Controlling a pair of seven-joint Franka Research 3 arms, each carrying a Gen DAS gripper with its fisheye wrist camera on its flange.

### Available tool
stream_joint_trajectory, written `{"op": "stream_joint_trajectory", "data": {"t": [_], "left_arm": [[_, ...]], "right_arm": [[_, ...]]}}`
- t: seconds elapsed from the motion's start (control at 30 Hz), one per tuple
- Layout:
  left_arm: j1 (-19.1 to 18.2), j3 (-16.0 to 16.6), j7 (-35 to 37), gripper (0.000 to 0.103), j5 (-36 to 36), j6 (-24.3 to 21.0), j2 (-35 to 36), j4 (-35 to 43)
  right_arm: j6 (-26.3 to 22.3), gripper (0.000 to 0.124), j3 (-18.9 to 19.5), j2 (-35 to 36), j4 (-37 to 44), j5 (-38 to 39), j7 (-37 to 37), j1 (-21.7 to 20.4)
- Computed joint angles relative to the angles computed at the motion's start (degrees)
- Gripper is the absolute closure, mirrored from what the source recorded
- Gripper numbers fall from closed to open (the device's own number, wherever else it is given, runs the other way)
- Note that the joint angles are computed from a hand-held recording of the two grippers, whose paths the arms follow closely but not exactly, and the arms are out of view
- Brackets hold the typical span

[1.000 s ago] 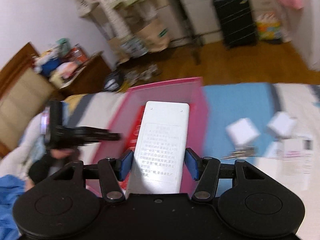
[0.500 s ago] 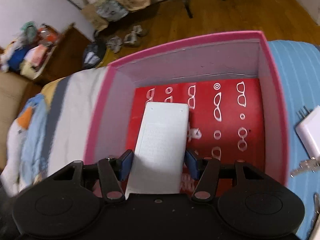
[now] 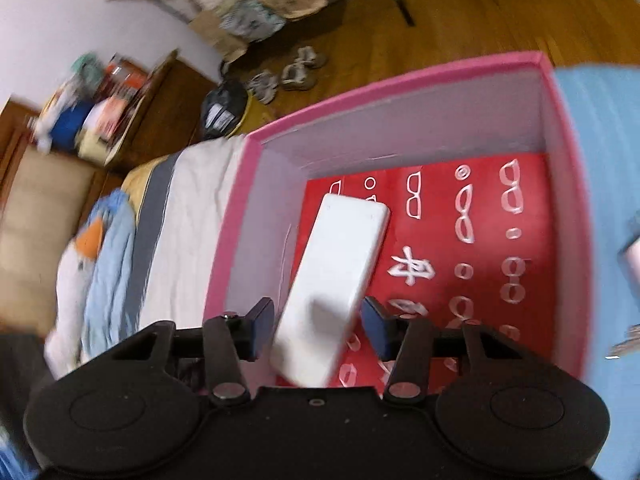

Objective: Organize rigid objects
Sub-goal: 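Carry the white remote into the pink box and open the right gripper, then grasp the second plain white remote with the right gripper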

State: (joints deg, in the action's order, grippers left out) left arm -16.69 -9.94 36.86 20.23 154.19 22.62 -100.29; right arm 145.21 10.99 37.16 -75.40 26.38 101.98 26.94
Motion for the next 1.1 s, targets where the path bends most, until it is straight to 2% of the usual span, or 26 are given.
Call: {"op": "stream_joint_trajectory", "data": {"t": [0.17,0.27,0.37,0.53,0.73,0.8,0.97,1.1], "left_arm": [[-0.1,0.1,-0.3,0.095,0.0,-0.6,0.0,0.2],[-0.4,0.2,-0.7,0.095,0.3,-1.5,0.2,0.6],[-0.7,0.4,-1.1,0.096,0.9,-2.1,0.3,1.1],[-1.0,0.4,-1.5,0.096,1.5,-3.3,0.5,1.8],[-1.2,0.4,-1.9,0.096,1.9,-4.2,0.4,2.1],[-1.3,0.4,-2.1,0.096,2.1,-4.5,0.5,2.3],[-1.6,0.5,-2.6,0.097,2.8,-5.7,0.7,3.1],[-1.7,0.5,-2.7,0.097,3.0,-5.9,0.8,3.2]], "right_arm": [[1.6,0.070,1.9,-14.4,-15.5,3.1,-11.9,-3.6],[1.4,0.070,0.5,-23.2,-24.0,3.8,-16.4,-4.4],[1.6,0.070,-1.3,-30.4,-31.5,3.8,-18.8,-4.7],[3.2,0.069,-3.6,-38.9,-42.5,0.7,-16.6,-5.0],[6.4,0.069,-4.2,-42.3,-52.1,-3.3,-10.9,-6.0],[7.9,0.065,-4.1,-42.1,-54.1,-5.4,-8.5,-6.3],[8.2,0.062,-3.6,-38.6,-53.9,-17.6,1.6,-7.1],[8.6,0.062,-4.4,-35.7,-52.1,-20.0,4.5,-6.7]]}}
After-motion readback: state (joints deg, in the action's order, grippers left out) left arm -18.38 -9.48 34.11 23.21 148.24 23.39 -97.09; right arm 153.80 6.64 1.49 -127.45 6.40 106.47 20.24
